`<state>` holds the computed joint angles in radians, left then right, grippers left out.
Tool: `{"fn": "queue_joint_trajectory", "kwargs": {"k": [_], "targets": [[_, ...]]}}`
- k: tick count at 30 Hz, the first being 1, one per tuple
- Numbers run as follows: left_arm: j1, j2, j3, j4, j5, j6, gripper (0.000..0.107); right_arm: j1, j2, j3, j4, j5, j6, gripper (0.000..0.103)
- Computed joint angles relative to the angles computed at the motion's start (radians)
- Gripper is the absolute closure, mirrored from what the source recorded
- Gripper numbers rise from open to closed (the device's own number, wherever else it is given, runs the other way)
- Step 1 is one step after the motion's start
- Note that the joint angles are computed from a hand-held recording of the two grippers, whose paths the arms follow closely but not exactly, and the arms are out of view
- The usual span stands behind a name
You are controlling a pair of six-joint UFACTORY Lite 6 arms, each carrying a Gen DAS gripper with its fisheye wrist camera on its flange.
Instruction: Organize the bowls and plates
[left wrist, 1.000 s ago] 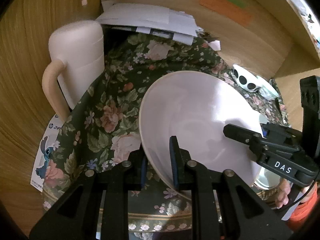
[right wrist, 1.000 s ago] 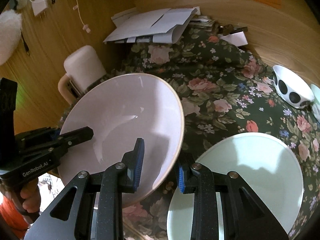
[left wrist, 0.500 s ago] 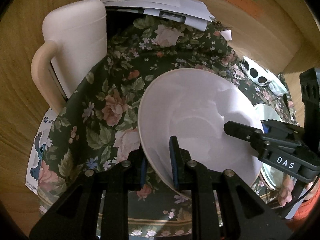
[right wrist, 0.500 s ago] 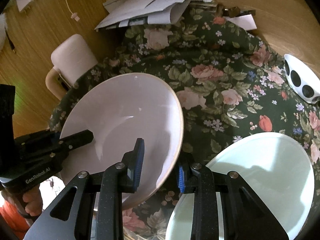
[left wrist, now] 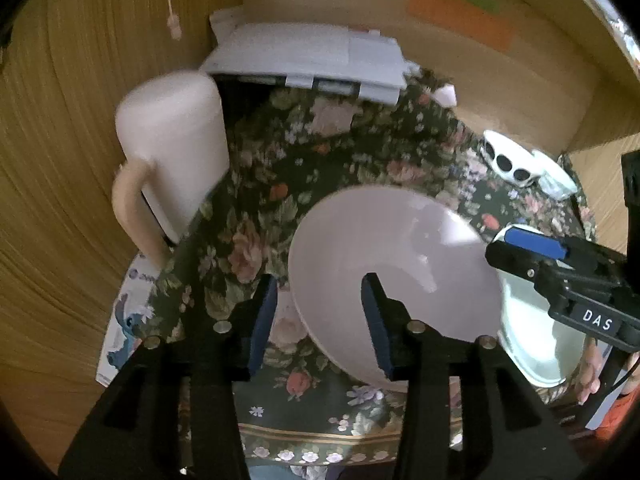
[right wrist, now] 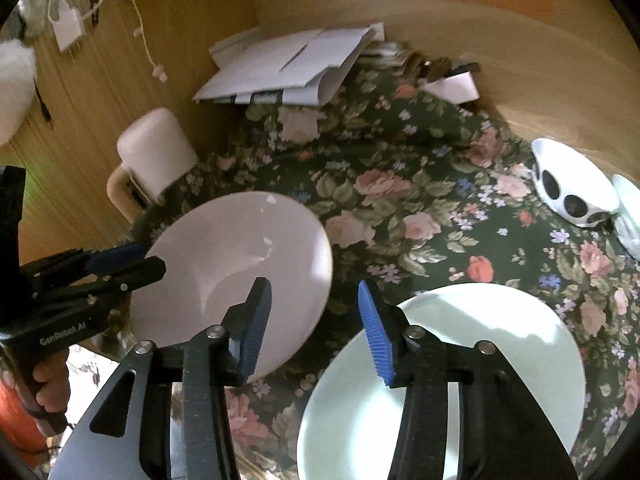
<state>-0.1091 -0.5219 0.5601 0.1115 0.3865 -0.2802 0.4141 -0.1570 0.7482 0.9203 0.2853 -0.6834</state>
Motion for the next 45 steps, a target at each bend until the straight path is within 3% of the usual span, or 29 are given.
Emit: {"fn": "queue_joint_trajectory", "kwargs": {"k": [5, 9, 14, 19, 26, 34, 40, 45], "targets": [[-0.109, -0.031, 0.061, 0.178, 0.052, -0.214, 0.055, -0.061, -0.102, -0.039, -0.017, 0.023, -0.009, 0.060], [-0.208, -0.002, 0.138, 0.318, 0.092, -0.385, 0.052, -0.138, -0.192, -0.067, -0.063, 0.053, 0.002, 0.052], [-0.291, 0.099, 0.251, 0.419, 0.098, -0.513, 0.045, -0.272, -0.282, -0.095, -0.065, 0.103, -0.049, 0.047], [-0.351, 0.235, 0.378, 0.483, 0.083, -0.576, 0.040, -0.436, -0.301, -0.089, -0.013, 0.149, -0.158, 0.035], [-0.373, 0.488, 0.603, 0.478, 0.051, -0.542, 0.040, -0.658, -0.148, 0.002, 0.142, 0.220, -0.386, 0.035], [-0.395, 0.781, 0.886, 0.440, 0.048, -0.463, 0.040, -0.758, 0.095, 0.114, 0.281, 0.157, -0.566, 0.035], [-0.382, 1.015, 1.156, 0.297, 0.098, -0.352, 0.040, -0.761, 0.286, 0.224, 0.357, 0.102, -0.657, 0.035], [-0.374, 1.193, 1.385, 0.227, 0.153, -0.280, 0.040, -0.764, 0.496, 0.382, 0.315, 0.091, -0.596, 0.053]]}}
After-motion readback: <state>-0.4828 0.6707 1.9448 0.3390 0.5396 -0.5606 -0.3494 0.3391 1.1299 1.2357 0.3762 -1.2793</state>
